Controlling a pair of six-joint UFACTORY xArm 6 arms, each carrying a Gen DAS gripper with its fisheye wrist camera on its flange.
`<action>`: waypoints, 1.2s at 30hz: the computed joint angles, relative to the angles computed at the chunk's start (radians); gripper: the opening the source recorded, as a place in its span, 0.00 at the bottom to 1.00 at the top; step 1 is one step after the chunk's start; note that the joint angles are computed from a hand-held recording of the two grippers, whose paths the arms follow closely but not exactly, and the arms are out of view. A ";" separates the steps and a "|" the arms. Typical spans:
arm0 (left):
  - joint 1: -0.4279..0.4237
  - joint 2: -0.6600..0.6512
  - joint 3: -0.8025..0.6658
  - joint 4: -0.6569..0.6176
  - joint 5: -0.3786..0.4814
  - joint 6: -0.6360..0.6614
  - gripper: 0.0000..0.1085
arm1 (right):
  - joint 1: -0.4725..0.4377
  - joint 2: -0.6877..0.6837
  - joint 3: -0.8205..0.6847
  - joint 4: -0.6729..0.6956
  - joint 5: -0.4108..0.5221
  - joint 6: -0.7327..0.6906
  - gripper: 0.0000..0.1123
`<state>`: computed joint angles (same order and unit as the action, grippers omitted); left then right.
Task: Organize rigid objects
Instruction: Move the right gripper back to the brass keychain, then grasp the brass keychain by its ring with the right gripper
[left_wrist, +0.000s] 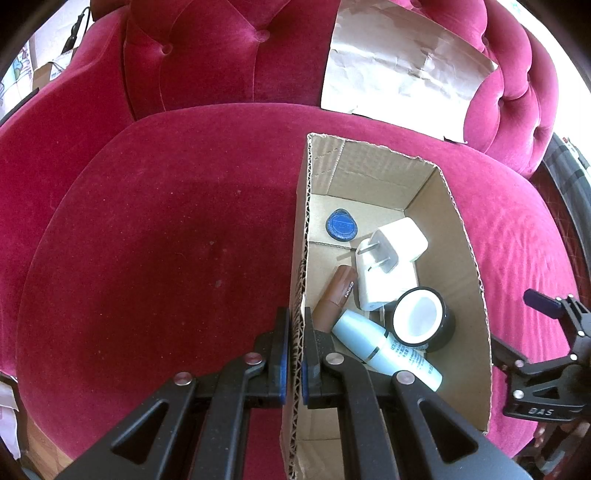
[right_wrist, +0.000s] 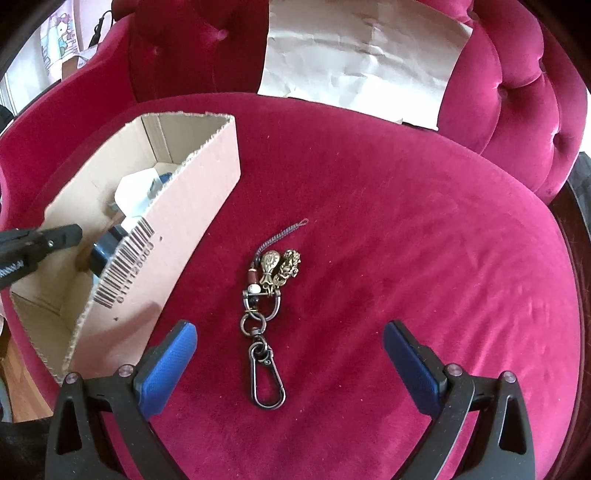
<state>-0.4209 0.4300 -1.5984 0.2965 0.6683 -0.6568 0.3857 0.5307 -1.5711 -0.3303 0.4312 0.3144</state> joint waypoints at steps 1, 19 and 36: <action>0.000 0.000 0.001 0.001 -0.001 0.000 0.04 | -0.001 0.007 -0.006 -0.002 0.003 -0.001 0.91; 0.000 0.000 0.002 -0.003 -0.003 -0.004 0.04 | -0.002 0.075 -0.079 0.131 0.046 -0.125 0.51; 0.000 0.000 0.002 -0.001 -0.003 -0.004 0.04 | 0.009 0.011 -0.023 0.052 0.046 -0.060 0.04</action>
